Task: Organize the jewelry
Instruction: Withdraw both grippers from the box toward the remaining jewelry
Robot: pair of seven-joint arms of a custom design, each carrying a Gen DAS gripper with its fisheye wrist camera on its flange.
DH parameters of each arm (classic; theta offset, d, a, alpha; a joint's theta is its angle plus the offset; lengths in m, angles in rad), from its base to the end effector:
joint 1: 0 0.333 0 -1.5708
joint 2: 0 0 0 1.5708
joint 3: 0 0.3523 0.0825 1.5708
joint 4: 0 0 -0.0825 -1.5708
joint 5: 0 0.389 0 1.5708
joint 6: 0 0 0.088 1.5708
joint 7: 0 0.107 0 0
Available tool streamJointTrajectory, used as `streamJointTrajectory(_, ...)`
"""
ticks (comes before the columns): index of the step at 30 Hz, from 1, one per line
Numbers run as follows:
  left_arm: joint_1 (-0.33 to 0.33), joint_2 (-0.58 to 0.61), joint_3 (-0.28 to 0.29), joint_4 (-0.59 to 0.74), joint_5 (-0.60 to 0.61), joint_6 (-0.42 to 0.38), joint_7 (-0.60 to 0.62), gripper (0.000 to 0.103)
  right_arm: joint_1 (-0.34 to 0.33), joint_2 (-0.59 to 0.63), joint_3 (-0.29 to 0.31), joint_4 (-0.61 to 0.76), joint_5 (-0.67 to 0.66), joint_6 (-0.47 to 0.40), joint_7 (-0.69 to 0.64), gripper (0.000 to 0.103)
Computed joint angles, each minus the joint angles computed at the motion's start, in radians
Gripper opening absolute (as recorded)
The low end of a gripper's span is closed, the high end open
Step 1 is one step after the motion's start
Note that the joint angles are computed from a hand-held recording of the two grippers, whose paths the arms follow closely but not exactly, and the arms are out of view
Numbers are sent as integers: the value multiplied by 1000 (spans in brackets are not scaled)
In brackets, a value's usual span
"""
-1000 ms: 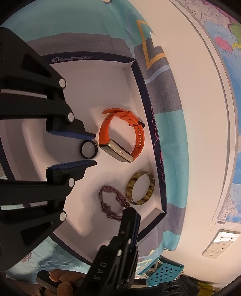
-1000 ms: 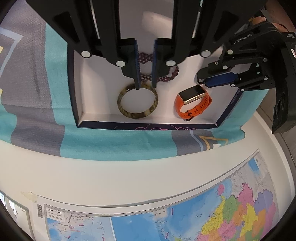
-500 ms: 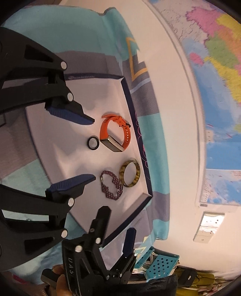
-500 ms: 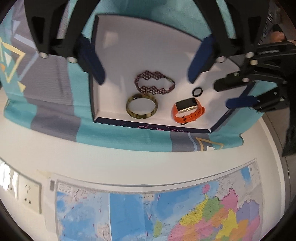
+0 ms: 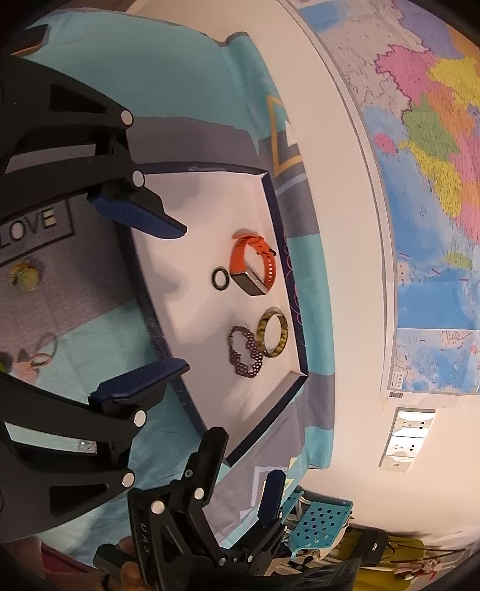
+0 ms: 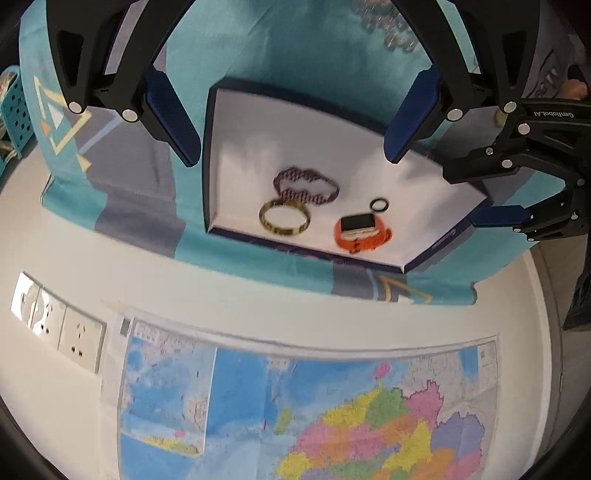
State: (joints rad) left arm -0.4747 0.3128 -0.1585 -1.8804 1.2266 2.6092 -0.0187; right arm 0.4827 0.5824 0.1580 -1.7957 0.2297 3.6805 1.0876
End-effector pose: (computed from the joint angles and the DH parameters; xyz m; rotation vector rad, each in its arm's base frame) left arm 0.5304 -0.4034 0.4125 -1.7221 1.7112 -0.7678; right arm 0.6051 0.3824 0.4132 -1.7857 0.7808 -0.8755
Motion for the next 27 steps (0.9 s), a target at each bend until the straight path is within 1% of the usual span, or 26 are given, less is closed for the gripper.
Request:
streamJointTrajectory(1, -3, -5, 0, -8, 5, -3, -14, 68, -16, -5, 15, -11, -17, -5, 15, 96)
streamJointTrajectory(2, -5, -9, 0, -13, 9, -4, -24, 69, -50, -10, 45, -27, -58, -5, 44, 96)
streamJointTrajectory(3, -9, -14, -1, -20, 17, -11, -37, 70, -73, -12, 65, -42, -89, 11, 72, 96)
streamJointTrajectory(5, -12, -18, -6, -28, 21, -28, -46, 72, -96, -16, 82, -64, -138, 26, 108, 96)
streamJointTrajectory(8, -14, -26, -14, -43, 27, -40, -65, 75, -99, -20, 78, -96, -181, 52, 129, 96)
streamJointTrajectory(9, -14, -30, -16, -49, 31, -41, -77, 76, -120, -20, 93, -109, -225, 57, 149, 96)
streamJointTrajectory(10, -15, -35, -18, -57, 35, -43, -88, 78, -161, -21, 125, -119, -296, 46, 189, 96)
streamJointTrajectory(11, -15, -38, -21, -63, 39, -44, -97, 80, -202, -25, 156, -128, -361, 11, 233, 96)
streamJointTrajectory(12, -14, -41, -23, -66, 40, -48, -101, 85, -227, -28, 176, -136, -402, -7, 264, 96)
streamJointTrajectory(13, -17, -45, -26, -73, 43, -58, -114, 87, -255, -26, 198, -145, -449, -3, 293, 96)
streamJointTrajectory(16, -15, -57, -34, -96, 53, -60, -148, 89, -239, -32, 176, -175, -463, 34, 313, 96)
streamJointTrajectory(19, -19, -68, -43, -115, 58, -83, -175, 94, -220, -45, 150, -200, -447, 28, 333, 96)
streamJointTrajectory(20, -17, -74, -46, -125, 58, -80, -182, 97, -226, -47, 152, -207, -454, 23, 344, 96)
streamJointTrajectory(22, -14, -85, -50, -139, 65, -80, -201, 97, -241, -49, 158, -223, -476, 23, 366, 96)
streamJointTrajectory(25, -16, -101, -60, -161, 79, -104, -229, 97, -275, -48, 179, -238, -532, 12, 408, 96)
streamJointTrajectory(27, -11, -109, -66, -175, 90, -89, -243, 97, -254, -53, 158, -253, -515, 20, 398, 96)
